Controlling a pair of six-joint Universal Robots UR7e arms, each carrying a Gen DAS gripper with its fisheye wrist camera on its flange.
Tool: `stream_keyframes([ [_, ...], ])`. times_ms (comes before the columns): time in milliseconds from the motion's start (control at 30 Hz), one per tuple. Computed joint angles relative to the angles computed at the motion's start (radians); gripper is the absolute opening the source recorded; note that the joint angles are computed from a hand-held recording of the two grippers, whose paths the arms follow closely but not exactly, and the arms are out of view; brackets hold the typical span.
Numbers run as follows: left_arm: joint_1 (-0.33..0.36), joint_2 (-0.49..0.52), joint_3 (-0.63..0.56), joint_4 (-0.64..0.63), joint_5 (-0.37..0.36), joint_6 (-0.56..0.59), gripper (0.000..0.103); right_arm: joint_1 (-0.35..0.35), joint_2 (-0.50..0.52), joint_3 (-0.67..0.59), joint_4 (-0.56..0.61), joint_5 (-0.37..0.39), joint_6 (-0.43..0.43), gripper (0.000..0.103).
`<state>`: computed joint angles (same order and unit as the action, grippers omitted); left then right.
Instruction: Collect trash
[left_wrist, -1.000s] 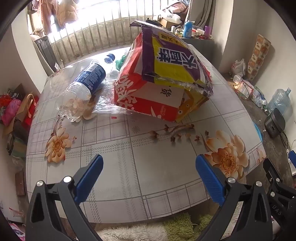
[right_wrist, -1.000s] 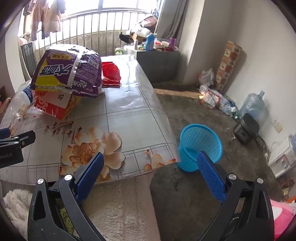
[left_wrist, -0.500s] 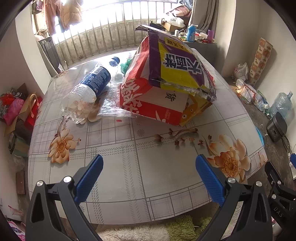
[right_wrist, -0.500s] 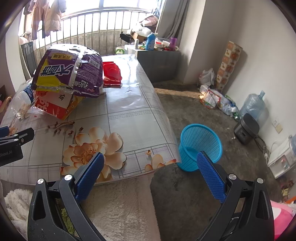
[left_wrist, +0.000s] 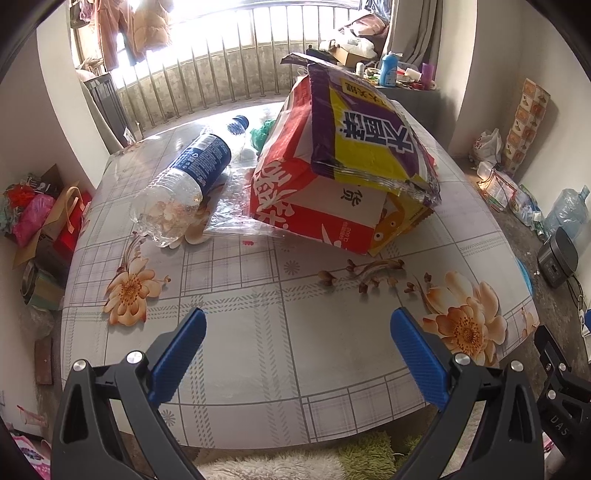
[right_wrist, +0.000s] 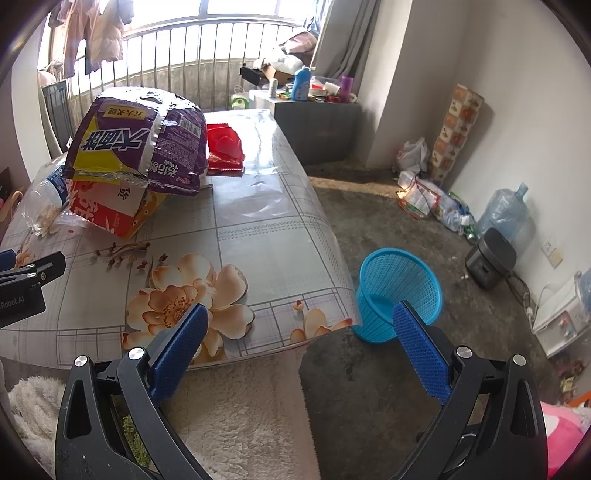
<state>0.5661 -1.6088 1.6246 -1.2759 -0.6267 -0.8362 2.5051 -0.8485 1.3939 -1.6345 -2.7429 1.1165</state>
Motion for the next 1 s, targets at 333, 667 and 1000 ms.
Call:
stream_keyframes([
  [333, 0.002, 0.001, -0.001, 0.006, 0.002, -0.001, 0.098, 0.001, 0.000, -0.003, 0.007, -0.001, 0.001, 0.096],
  [667, 0.003, 0.000, 0.002, 0.007, 0.004, -0.001, 0.098, 0.002, 0.003, -0.008, 0.014, 0.000, 0.005, 0.096],
  [1000, 0.004, -0.001, 0.004, 0.009, 0.002, 0.000, 0.098, 0.001, 0.004, -0.008, 0.011, -0.001, 0.002, 0.096],
])
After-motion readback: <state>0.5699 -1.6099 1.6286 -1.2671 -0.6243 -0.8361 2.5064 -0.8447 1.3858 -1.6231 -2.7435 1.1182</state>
